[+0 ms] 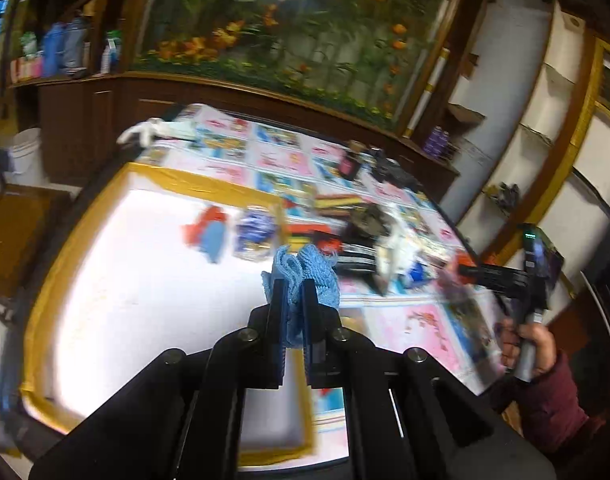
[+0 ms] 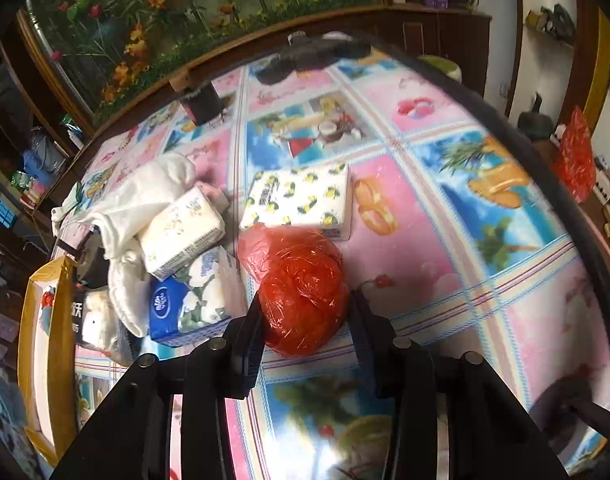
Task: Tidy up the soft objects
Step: 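Grasp the blue knitted sock with the left gripper while the right gripper grasps the red plastic bag, then release the blue sock into the tray with the left gripper while the right gripper releases the red bag there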
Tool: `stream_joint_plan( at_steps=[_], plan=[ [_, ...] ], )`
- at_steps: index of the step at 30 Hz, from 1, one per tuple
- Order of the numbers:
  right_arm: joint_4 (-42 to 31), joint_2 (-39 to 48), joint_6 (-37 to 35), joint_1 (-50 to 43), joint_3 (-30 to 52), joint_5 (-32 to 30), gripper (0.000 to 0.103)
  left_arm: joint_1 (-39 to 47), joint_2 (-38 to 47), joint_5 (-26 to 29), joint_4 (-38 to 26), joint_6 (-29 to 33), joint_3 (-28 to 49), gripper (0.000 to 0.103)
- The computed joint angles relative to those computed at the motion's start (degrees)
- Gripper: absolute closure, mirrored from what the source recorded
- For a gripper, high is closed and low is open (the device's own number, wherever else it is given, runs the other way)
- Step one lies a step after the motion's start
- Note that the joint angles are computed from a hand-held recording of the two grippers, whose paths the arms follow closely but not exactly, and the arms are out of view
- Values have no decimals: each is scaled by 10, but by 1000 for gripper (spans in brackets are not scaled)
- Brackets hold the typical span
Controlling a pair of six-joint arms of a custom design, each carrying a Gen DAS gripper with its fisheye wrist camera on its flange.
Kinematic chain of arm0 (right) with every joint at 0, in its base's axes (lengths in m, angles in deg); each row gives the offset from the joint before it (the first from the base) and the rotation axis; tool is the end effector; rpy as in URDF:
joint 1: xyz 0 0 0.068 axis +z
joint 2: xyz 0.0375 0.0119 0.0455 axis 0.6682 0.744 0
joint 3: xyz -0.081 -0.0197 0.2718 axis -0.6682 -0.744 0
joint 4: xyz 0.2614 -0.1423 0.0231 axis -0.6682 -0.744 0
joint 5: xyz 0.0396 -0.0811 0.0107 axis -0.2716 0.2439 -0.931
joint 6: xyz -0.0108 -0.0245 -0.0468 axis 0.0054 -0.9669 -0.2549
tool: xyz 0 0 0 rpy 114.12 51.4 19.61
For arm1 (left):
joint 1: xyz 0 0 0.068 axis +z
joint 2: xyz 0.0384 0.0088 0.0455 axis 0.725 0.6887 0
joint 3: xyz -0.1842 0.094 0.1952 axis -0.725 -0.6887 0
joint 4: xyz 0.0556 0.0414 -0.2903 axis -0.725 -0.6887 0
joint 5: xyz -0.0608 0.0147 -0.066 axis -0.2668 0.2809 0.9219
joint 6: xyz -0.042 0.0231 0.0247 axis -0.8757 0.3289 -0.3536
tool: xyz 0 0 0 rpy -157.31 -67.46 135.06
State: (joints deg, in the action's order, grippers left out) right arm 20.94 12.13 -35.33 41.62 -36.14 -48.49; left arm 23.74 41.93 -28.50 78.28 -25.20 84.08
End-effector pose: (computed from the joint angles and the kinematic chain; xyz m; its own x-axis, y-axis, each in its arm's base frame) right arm 0.3132 0.0001 0.1061 -0.7286 0.2863 -0.6222 0.1869 0.9571 0.2215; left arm 0.2723 -0.1112 0.1138 -0.6402 -0.2030 -0.7409 0.0551 0.9499 -0.3078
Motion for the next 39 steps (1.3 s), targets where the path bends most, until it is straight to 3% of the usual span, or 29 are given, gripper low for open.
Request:
stream_joint_plan(
  at_steps=[4,7,13,19,21,26,31,34,36,37,39],
  plan=[
    [-13,-98,-2,39,-35,-17,65,72,25,22,-45,21,37,99],
    [-29,-109,-2,103,-17,-30,64,127,91,66,-56,28,95,99],
    [-55,8,12,235,96,-54,64,184,237,81,-102,42,238,99],
    [-104,141,5,327,242,-35,64,221,305,83,-119,29,309,99],
    [-128,180,0,347,292,-34,64,228,295,88,-120,20,297,99],
    [-193,284,-14,376,451,-37,64,219,210,103,-75,24,179,99],
    [-280,434,-20,397,662,-23,64,217,198,122,-51,-5,129,98],
    [-356,538,-25,411,822,-9,63,212,189,101,-43,-26,112,86],
    [-424,619,-31,417,954,4,56,216,176,101,-42,-41,98,61],
    [-449,650,-33,420,1006,16,53,216,167,99,-45,-51,91,53],
    [-456,657,-31,425,1022,28,48,219,141,104,-28,-64,62,48]
  ],
)
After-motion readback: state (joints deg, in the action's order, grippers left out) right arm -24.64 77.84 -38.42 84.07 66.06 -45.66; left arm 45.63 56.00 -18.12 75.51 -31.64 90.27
